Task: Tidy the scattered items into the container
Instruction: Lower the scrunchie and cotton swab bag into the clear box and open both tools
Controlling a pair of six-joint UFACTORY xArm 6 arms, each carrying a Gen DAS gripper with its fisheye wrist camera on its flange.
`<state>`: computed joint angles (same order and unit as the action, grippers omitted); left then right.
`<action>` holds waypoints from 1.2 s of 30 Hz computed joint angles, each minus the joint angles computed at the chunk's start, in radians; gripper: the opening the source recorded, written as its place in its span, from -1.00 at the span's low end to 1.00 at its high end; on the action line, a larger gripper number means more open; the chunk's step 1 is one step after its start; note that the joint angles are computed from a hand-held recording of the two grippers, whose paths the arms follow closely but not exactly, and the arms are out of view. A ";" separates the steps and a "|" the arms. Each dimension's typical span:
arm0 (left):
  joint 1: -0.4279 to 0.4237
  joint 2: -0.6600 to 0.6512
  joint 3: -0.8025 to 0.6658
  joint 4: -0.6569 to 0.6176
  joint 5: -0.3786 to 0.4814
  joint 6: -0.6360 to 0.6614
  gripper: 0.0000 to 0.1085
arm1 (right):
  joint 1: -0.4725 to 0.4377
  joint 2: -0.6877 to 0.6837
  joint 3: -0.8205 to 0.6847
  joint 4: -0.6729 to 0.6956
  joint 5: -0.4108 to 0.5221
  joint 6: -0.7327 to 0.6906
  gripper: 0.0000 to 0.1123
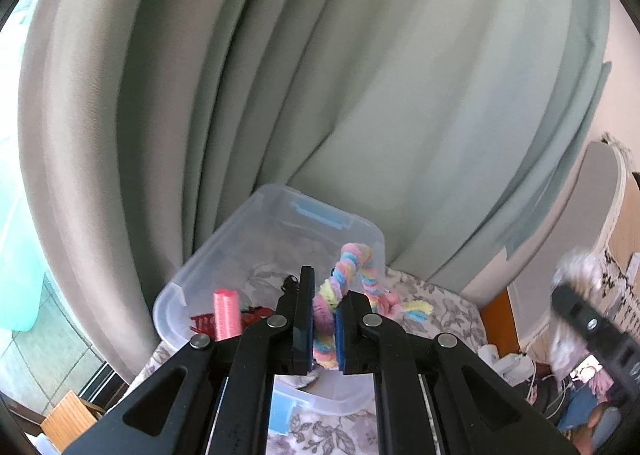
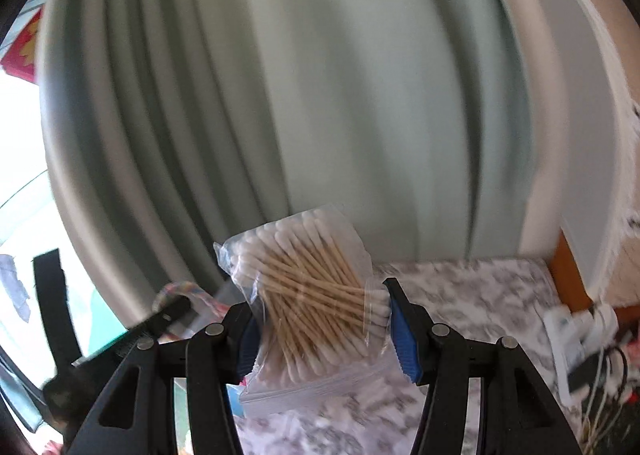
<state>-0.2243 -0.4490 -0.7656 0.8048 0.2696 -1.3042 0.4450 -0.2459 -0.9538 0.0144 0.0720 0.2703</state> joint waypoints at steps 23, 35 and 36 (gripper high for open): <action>0.108 0.032 0.044 -0.160 -0.061 0.121 -0.85 | 0.128 0.321 -0.361 0.114 0.169 -0.166 0.05; 0.103 0.126 -0.009 -0.198 -0.060 0.136 0.03 | 0.134 0.353 -0.360 0.152 0.212 -0.237 0.13; 0.101 0.129 -0.012 -0.198 -0.057 0.137 0.07 | 0.134 0.345 -0.349 0.149 0.210 -0.235 0.15</action>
